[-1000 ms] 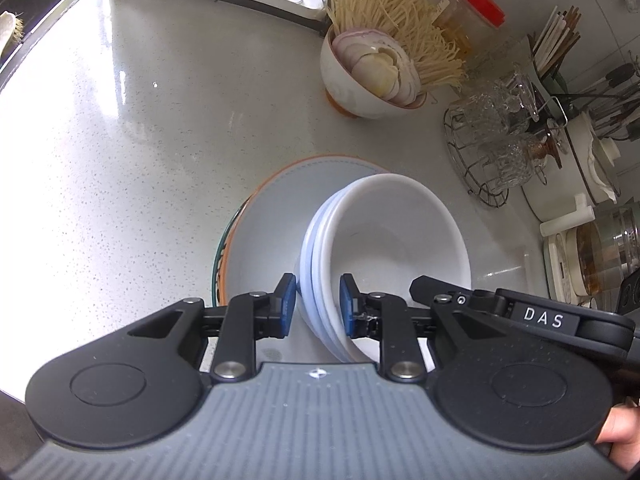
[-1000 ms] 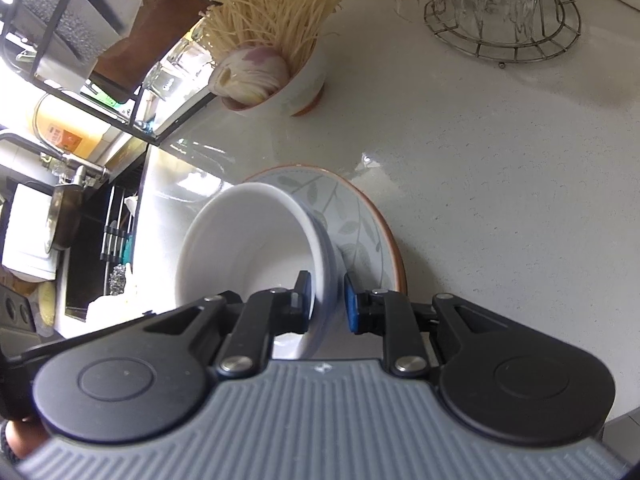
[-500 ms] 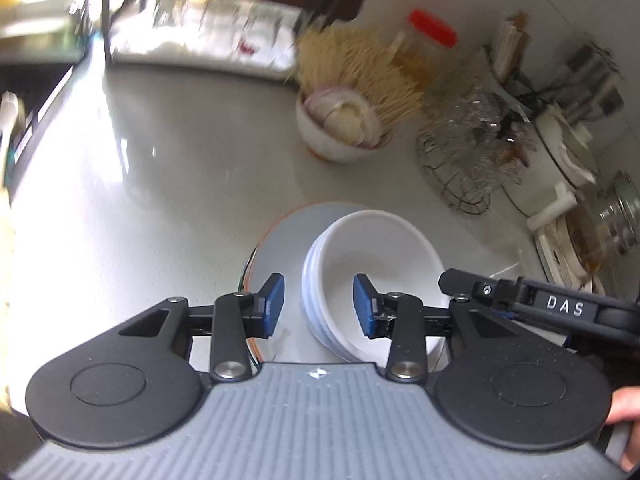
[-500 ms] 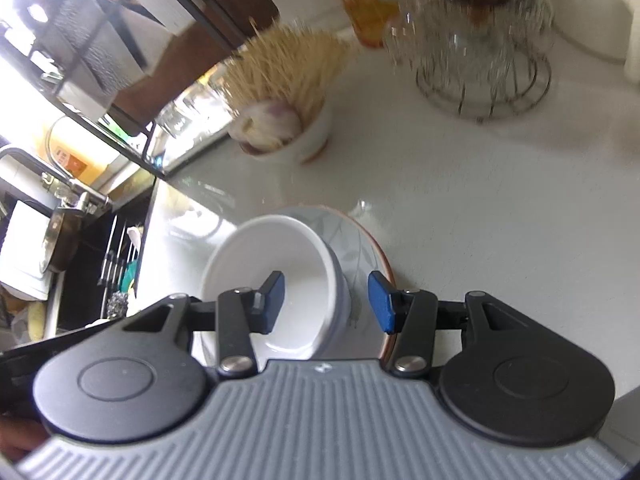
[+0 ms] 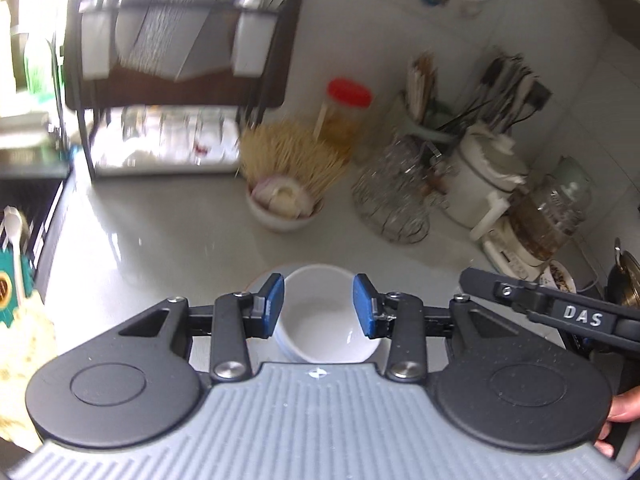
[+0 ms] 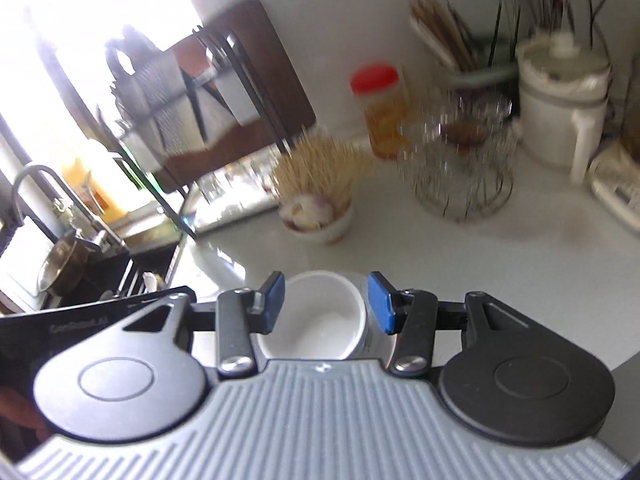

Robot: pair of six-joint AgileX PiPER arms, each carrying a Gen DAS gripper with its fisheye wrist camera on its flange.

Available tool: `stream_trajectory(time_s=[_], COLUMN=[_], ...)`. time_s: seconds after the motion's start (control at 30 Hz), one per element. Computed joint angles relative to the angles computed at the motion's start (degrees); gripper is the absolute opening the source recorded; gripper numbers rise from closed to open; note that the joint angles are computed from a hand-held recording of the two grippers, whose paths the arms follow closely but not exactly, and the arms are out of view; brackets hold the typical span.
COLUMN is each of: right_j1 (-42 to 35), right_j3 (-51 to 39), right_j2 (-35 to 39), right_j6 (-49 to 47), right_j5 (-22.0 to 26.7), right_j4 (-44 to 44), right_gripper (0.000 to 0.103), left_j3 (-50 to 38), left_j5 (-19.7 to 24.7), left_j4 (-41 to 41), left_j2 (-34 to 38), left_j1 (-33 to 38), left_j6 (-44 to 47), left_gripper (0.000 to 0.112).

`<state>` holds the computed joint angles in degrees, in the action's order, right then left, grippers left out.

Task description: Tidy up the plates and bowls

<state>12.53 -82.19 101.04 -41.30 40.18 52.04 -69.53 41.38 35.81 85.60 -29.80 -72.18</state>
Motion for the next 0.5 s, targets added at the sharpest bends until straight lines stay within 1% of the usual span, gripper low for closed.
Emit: stream_trajectory(time_s=[0.1, 0.27, 0.5], right_j1=[-1.93, -5.14, -11.31], right_j3=[3.72, 9.38, 15.27], right_j2=[-4.12, -9.80, -14.51], right_j6=[-5.37, -13.15, -21.30], right_j5=[-0.14, 0.64, 4.94], right_j4=[4.69, 10.47, 14.94], right_gripper=[0.050, 0.050, 0.050], left_j3=[-1.72, -4.55, -7.75], left_j5=[3.99, 11.57, 21.30], left_j4=[3.91, 9.88, 14.69], left_j2=[-1.15, -1.22, 0.84], left_j1=[-4.19, -12.07, -22.57], left_j6=[-2.16, -8.58, -18.14], left_gripper=[0.044, 0.044, 0.044])
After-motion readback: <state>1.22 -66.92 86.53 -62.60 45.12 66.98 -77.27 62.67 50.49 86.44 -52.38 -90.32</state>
